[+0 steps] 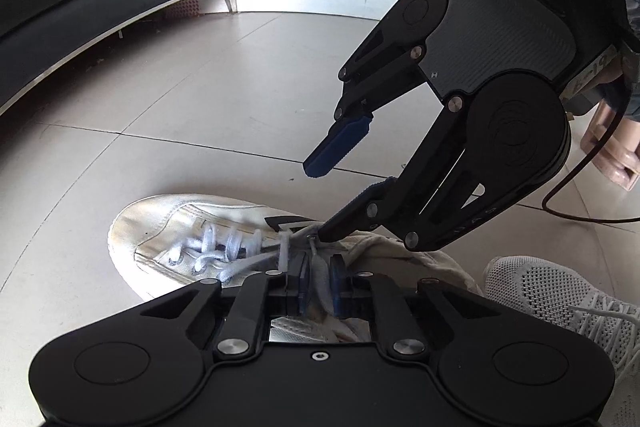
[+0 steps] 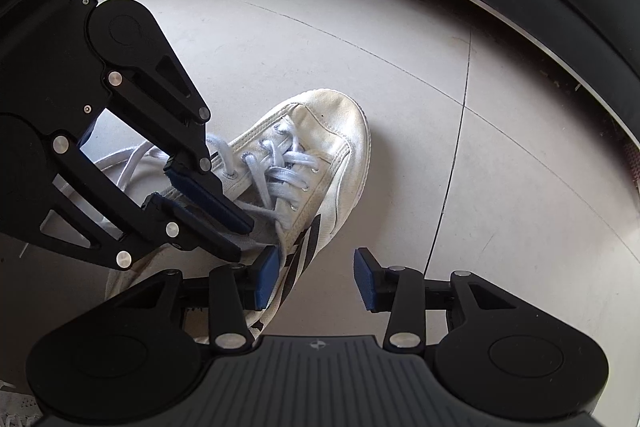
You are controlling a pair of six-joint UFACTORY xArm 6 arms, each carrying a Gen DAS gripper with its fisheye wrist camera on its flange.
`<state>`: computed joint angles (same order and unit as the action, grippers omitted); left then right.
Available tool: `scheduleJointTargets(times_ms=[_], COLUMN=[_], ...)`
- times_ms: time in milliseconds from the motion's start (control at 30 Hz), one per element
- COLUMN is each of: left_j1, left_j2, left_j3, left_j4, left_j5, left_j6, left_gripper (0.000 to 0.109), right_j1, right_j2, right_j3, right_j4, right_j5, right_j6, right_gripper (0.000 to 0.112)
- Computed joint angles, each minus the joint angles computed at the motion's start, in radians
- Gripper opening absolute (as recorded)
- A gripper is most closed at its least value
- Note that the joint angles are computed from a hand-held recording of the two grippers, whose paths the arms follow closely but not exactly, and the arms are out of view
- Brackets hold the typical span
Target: Lace up shoes with both hands
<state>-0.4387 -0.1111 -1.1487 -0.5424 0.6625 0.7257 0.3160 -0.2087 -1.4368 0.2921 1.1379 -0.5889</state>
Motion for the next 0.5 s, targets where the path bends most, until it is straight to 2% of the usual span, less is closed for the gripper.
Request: scheduleJointTargets(times_ms=[133,267,367,500], left_j1=[0.0,-0.002,-0.006,0.009], left_j2=[0.013,0.033,0.043,0.024], left_j3=[-0.006,-0.017,-0.021,-0.019], left_j4=[-0.005,-0.022,-0.02,-0.052], left_j5=[0.008,-0.02,-0.04,-0.001], left_j6=[-0.003,-0.01,-0.008,0.019], left_gripper=[0.0,0.0,0.0,0.003], right_j1=[-0.002,0.001,-0.015,-0.027], right_j2=[0.026,0.022,0.033,0.012], right_j3=[-0.005,0.012,-0.019,-0.009], right_j4=[0.002,0.009,0.029,0.049], right_j5=[-0.019,-0.038,0.032,0.049], right_j6=[-0.015,-0.044,-0.041,-0.015], right_gripper=[0.044,0.044,0.044,0.045])
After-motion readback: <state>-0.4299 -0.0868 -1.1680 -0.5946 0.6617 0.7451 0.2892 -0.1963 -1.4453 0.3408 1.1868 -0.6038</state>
